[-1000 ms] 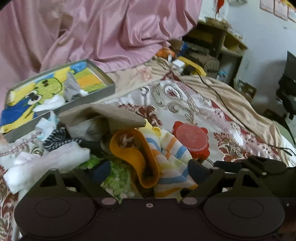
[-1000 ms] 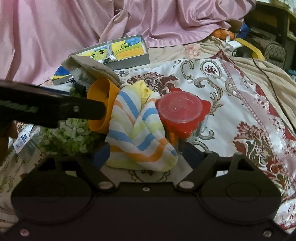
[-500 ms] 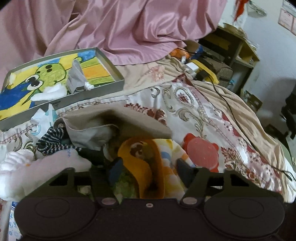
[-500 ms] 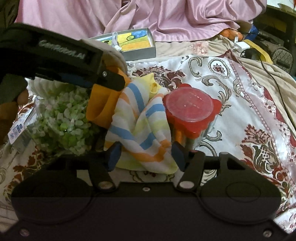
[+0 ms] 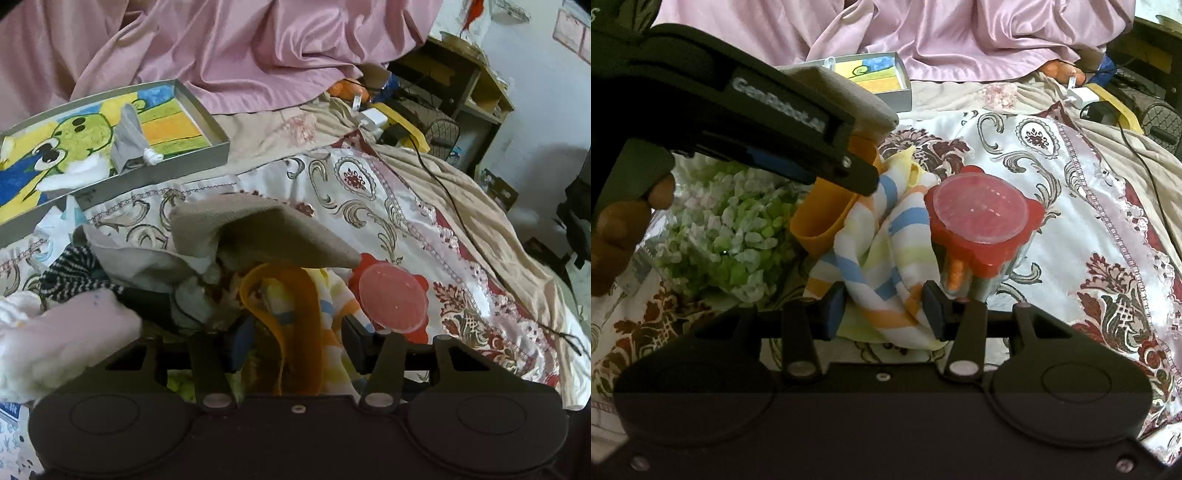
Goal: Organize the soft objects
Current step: 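Grasp the striped cloth with the right tool while the left tool reaches the orange silicone cup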
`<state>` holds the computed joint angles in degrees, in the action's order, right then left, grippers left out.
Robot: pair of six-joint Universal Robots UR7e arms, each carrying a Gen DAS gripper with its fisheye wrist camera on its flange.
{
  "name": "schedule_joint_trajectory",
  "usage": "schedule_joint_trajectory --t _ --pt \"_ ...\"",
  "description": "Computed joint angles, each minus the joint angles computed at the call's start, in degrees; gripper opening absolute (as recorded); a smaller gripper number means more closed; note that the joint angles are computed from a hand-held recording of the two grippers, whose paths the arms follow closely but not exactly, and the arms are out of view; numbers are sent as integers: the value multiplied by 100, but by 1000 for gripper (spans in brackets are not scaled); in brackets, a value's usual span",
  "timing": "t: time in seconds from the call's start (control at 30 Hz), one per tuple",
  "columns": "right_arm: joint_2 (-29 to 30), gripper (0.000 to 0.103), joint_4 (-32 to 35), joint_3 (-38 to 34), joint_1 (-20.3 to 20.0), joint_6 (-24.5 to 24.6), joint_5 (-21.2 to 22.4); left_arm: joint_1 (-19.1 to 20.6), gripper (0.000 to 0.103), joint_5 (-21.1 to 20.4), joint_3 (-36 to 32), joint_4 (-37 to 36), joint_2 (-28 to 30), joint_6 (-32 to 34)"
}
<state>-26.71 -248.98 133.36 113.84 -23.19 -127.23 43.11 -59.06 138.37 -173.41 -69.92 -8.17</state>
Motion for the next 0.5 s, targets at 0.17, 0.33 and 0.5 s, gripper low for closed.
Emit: schedule_joint_trajectory --t 0.17,0.33,0.5 --pt "-14 24 85 -13 4 4 -28 -61 49 170 -84 184 68 -56" --pt "-38 9 172 -8 14 11 -1 -39 24 304 -143 456 -9 -232" --pt "-83 7 227 42 -1 50 53 -39 20 288 -141 521 -33 -216"
